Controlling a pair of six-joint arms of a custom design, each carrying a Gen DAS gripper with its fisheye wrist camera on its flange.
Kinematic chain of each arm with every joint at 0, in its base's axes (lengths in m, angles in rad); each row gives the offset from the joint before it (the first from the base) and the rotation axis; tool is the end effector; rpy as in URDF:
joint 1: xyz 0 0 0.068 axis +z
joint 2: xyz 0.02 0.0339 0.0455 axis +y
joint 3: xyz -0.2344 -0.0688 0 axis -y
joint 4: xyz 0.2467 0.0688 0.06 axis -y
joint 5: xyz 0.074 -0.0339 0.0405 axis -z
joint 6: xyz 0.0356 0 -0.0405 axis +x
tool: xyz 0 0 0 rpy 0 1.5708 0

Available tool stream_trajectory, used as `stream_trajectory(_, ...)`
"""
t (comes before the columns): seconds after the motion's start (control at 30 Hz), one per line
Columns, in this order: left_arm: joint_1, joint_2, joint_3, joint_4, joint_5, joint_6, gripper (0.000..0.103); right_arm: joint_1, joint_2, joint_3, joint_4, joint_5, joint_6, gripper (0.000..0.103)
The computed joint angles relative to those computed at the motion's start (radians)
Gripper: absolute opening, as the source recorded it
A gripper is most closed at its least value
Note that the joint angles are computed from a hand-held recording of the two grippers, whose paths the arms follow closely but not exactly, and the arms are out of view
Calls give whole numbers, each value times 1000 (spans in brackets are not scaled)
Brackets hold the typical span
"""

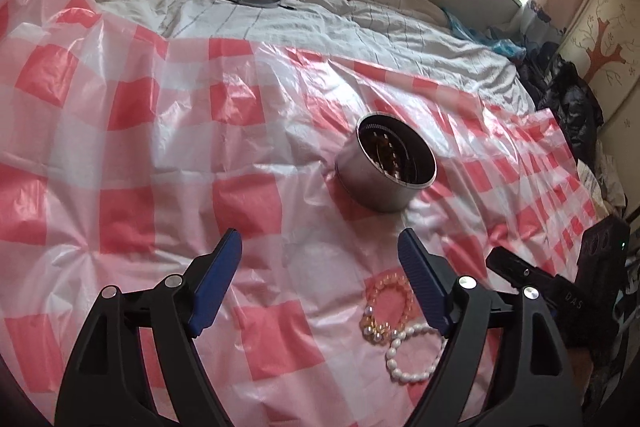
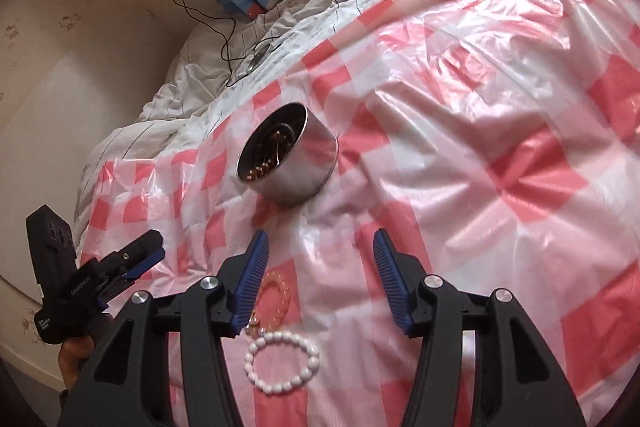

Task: Organize jewelry
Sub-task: 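Drop the amber bead bracelet into the tin by opening the right tool, then grasp the white bead bracelet with the right tool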

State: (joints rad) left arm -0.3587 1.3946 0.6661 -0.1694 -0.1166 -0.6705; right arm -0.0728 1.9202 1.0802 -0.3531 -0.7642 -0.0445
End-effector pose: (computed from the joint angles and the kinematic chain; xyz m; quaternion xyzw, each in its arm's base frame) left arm 0.2553 -0.0913 0.1393 -0.1653 0.9279 -0.1143 0.3140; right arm 0.3472 -0.0006 0.0974 -0.0571 0.9123 0.3554 0.1954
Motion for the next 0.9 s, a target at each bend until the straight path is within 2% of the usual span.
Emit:
stream_trajectory(0.13, -55, 46, -28, 21, 15, -2, 76, -31, -112, -132, -30, -26, -104, 57)
stream_trajectory(0.27, -91, 67, -26, 24, -12, -3, 76, -23, -161, -197, -73, -18, -180, 57)
stream_trajectory(0.47, -90, 3, -48, 18, -36, -13, 77, 124, -288, -339, 32, 155, -254, 57)
stream_trajectory(0.7, -95, 31, -37, 20, -23, 6, 77, 180, -286, -367, 89, 247, -260, 56)
stream_trajectory(0.8, -102, 68, -16, 31, -18, 9, 77, 212, -301, -393, 134, 313, -268, 39)
stream_trajectory(0.87, -104, 106, 3, 39, -12, 11, 77, 218, -295, -395, 148, 350, -276, 14)
stream_trajectory(0.9, -106, 129, 15, 40, -9, 12, 77, 214, -287, -386, 142, 350, -281, 10)
